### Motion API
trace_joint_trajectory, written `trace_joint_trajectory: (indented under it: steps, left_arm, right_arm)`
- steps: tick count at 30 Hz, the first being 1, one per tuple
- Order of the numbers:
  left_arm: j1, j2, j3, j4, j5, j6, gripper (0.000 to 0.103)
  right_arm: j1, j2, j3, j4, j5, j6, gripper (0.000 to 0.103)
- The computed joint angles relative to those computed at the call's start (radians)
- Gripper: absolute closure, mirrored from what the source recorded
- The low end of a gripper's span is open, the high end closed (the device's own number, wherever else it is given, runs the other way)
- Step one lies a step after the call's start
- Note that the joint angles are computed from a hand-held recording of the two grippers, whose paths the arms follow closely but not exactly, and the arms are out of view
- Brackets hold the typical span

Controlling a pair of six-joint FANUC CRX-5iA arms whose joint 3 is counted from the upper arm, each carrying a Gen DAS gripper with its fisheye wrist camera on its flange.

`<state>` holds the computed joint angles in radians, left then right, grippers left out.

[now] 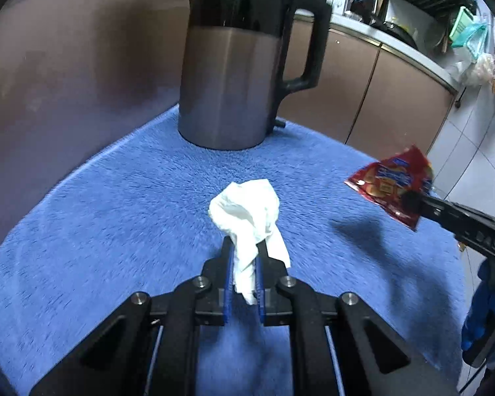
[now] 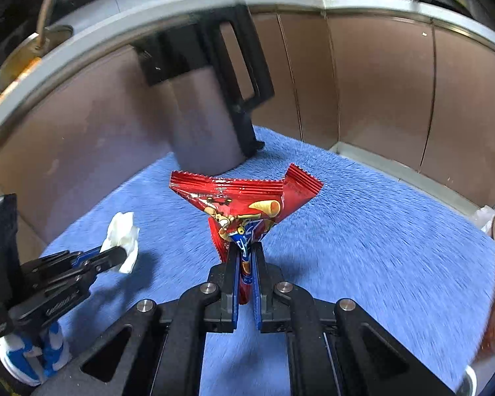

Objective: Collect trash
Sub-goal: 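Carry the tissue and snack bag over the trash bin and open both tools to drop them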

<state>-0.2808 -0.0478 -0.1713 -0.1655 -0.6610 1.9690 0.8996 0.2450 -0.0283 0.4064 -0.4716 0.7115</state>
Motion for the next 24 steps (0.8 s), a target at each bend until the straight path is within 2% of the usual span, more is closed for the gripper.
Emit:
trace_joint_trajectory:
  steps: [5, 10, 18, 24]
  left_arm:
    - [-0.129, -0.105, 0.025, -0.224, -0.121, 0.191, 0.093]
    - [-0.297, -0.199, 0.043, -0.431, -0.261, 0.377, 0.093]
    - [-0.601, -0.258, 0.096, -0.704, -0.5, 0.576, 0.093]
    - [-0.795, -0.254, 0.142, -0.864, -0.662, 0.647, 0.092]
  right_arm:
    - [0.059, -0.185, -0.233, 0.274, 0.037, -0.292, 0.096]
    - [0.139, -0.344, -0.392, 0.498, -0.022, -0.528, 0.096]
    - [0.277, -0.505, -0.522, 0.679, -0.142, -0.741, 0.096]
    - [0.33, -0.59, -0.584, 0.762, -0.186, -0.845, 0.096]
